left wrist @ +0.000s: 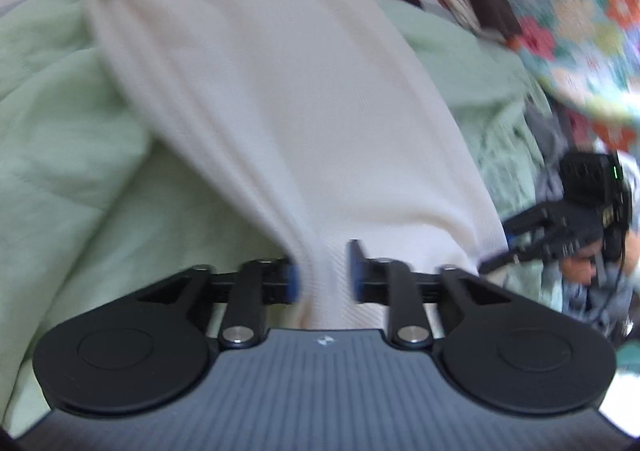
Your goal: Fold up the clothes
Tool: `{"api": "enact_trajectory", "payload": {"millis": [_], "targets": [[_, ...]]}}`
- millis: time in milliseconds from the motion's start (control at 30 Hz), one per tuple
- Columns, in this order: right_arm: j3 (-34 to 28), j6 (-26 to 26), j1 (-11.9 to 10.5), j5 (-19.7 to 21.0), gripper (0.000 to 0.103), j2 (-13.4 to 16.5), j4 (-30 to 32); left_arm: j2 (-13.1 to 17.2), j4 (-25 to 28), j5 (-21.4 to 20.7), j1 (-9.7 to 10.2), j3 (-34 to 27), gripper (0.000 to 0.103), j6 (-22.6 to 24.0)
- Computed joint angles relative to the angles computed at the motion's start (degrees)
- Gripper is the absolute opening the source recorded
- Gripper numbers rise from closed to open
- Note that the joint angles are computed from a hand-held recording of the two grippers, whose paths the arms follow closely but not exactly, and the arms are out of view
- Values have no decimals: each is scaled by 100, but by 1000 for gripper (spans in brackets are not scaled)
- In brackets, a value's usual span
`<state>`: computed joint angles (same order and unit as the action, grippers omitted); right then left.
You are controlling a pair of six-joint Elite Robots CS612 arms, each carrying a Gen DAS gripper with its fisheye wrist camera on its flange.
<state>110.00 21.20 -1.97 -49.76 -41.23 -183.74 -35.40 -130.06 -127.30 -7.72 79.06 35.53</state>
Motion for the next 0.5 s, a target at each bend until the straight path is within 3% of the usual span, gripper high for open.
{"api": "enact_trajectory", "payload": {"millis": [33, 67, 133, 200, 267, 400, 500], "targets": [[15, -107, -7, 78, 28, 17, -130, -21, 115, 66, -33, 17, 42, 203], [23, -262, -23, 229, 13, 26, -215, -46, 68, 155, -63, 63, 33, 298], [31, -328, -96, 647, 13, 61, -548, -94, -222, 267, -100, 174, 7, 357], [19, -319, -173, 952, 13, 73, -959, -133, -635, -90, -22, 248, 7, 207], [-27, -312, -224, 1011, 13, 10, -1153, -156, -1078, -644, 104, 285, 7, 40], [-333, 77, -303, 1009, 13, 25, -1894, -98, -1524, -1261, 268, 119, 7, -502], [-740, 463, -358, 761, 13, 114, -2451, 75, -1894, -1626, 352, -134, 7, -1366]]}}
